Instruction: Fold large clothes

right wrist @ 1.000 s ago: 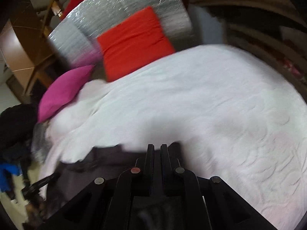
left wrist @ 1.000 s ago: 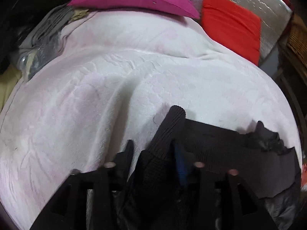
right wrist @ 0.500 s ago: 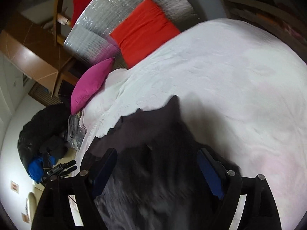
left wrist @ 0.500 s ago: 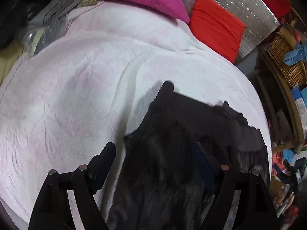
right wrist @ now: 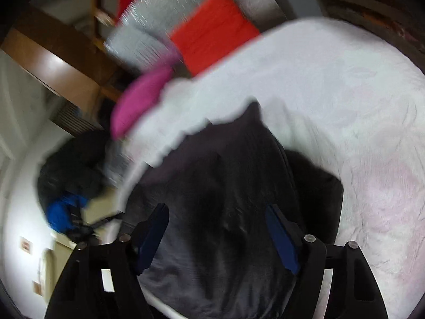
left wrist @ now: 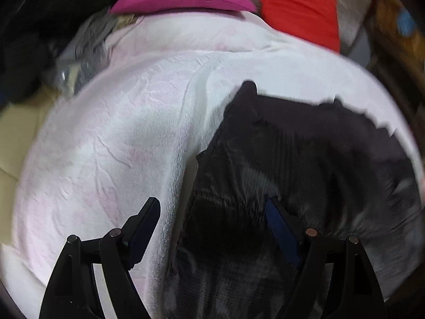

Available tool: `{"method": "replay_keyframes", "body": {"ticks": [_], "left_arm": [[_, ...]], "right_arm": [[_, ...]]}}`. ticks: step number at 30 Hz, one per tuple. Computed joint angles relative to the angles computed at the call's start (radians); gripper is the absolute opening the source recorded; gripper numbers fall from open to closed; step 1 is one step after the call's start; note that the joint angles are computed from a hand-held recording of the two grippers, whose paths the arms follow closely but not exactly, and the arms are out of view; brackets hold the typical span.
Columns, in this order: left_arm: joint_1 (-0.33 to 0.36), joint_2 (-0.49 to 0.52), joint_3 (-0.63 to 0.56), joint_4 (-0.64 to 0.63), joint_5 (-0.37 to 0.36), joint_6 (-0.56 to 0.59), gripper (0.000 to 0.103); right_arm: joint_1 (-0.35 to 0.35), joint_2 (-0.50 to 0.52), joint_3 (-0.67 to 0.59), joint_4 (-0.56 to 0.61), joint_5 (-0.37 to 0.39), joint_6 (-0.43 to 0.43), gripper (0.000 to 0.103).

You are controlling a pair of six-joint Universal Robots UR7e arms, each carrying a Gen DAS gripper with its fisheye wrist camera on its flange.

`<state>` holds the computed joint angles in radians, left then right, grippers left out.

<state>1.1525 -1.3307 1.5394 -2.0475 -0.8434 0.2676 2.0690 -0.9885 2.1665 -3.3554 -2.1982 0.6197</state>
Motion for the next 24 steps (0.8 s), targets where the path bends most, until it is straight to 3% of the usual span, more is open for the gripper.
{"method": "replay_keyframes", "body": {"ticks": [1,2,3,7,8,11,13,15,18,24], "left_arm": [[-0.013,-0.011,0.049,-0.067,0.043,0.053,0.082],[-0.026,-0.023,0.101,-0.154,0.081,0.122,0.082],[-0.033,-0.029,0.129,-0.213,0.099,0.173,0.082],[-0.043,-0.047,0.172,-0.316,0.098,0.278,0.082],[-0.043,-0.049,0.172,-0.320,0.094,0.283,0.082],[-0.041,-0.053,0.183,-0.357,0.094,0.317,0.082],[-0.042,-0.046,0.190,-0.392,0.104,0.344,0.082],[-0.040,-0.044,0.190,-0.410,0.107,0.360,0.082],[-0.041,-0.050,0.197,-0.420,0.108,0.367,0.082],[-0.041,-0.049,0.202,-0.442,0.115,0.396,0.082]], "right_arm": [[-0.017,0.001,-0.008,0.060,0.008,0.032,0.068],[-0.032,0.004,-0.020,0.120,0.001,0.065,0.057],[-0.037,0.011,-0.033,0.171,-0.030,0.090,0.054],[-0.019,-0.006,-0.037,0.162,-0.023,0.068,0.054],[-0.018,-0.016,-0.027,0.134,-0.004,0.059,0.055],[0.011,-0.034,-0.015,0.087,-0.065,0.043,0.080],[0.019,-0.044,0.000,0.056,-0.101,0.048,0.080],[0.002,-0.072,0.026,0.036,-0.083,0.072,0.080],[-0.016,-0.107,0.049,0.088,-0.089,0.104,0.080],[-0.068,-0.140,0.090,0.120,-0.004,0.115,0.080]]}}
